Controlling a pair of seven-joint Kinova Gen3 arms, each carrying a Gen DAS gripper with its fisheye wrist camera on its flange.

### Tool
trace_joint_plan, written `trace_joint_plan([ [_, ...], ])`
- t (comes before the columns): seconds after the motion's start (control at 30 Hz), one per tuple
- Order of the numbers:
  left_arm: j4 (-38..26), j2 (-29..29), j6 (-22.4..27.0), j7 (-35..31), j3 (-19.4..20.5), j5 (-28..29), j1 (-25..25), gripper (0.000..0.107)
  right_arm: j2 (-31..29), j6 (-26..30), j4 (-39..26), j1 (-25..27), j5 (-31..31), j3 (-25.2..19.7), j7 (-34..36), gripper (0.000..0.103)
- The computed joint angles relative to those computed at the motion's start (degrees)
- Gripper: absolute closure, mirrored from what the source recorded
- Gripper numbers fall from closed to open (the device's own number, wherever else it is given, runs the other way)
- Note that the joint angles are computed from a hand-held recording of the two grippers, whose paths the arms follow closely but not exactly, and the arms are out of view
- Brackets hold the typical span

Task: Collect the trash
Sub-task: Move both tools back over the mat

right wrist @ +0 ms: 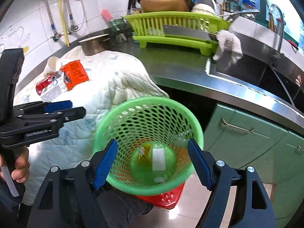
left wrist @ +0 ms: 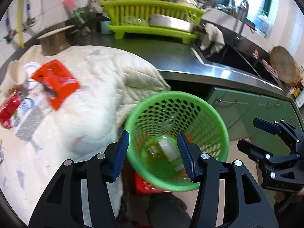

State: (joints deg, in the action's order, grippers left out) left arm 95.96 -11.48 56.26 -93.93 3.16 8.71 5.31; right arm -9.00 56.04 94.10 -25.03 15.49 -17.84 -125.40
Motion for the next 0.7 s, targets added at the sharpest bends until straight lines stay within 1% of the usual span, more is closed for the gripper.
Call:
trace_joint_plan([
  [0.13, 0.5, -2.8, 0.6, -0.6, -2.4, -0.9, -1.8, 0.054, 2.0, -0.3, -2.7, -1.5, 0.5, -1.0, 0.1, 0.030],
  [0.27, 1.3, -5.7, 0.7, -1.4, -5.3, -2.4, -4.9, 0.054, 4.7, -1.4, -5.9, -4.0, 0.7, -1.2, 0.9, 0.030],
  [0.33, 1.4, -7.1, 1.3, -2.6, -8.1, -2.3, -6.5, 0.054, 6.3, -2.0, -7.9, -5.5, 0.2, -1.0, 1.6, 0.030],
  [0.53, 1.4, -8.8, 1.6, -6.0, -14.1, -2.9, -11.7, 0.054, 12.0, -4.0, -15.0, -10.0, -2.6, 0.7, 5.8, 0.030],
  [0.63, 1.3, -9.0, 1.2, -8.3, -18.0, -2.9, -14.4, 0.052, 15.4, -4.5, -19.5, -12.1, -4.6, 1.6, 8.8, 0.030],
  [0.7, 1.2, -8.8, 0.8, -9.4, -19.6, -2.9, -16.2, 0.051, 18.4, -4.3, -23.7, -13.8, -5.4, 2.2, 10.5, 0.030],
])
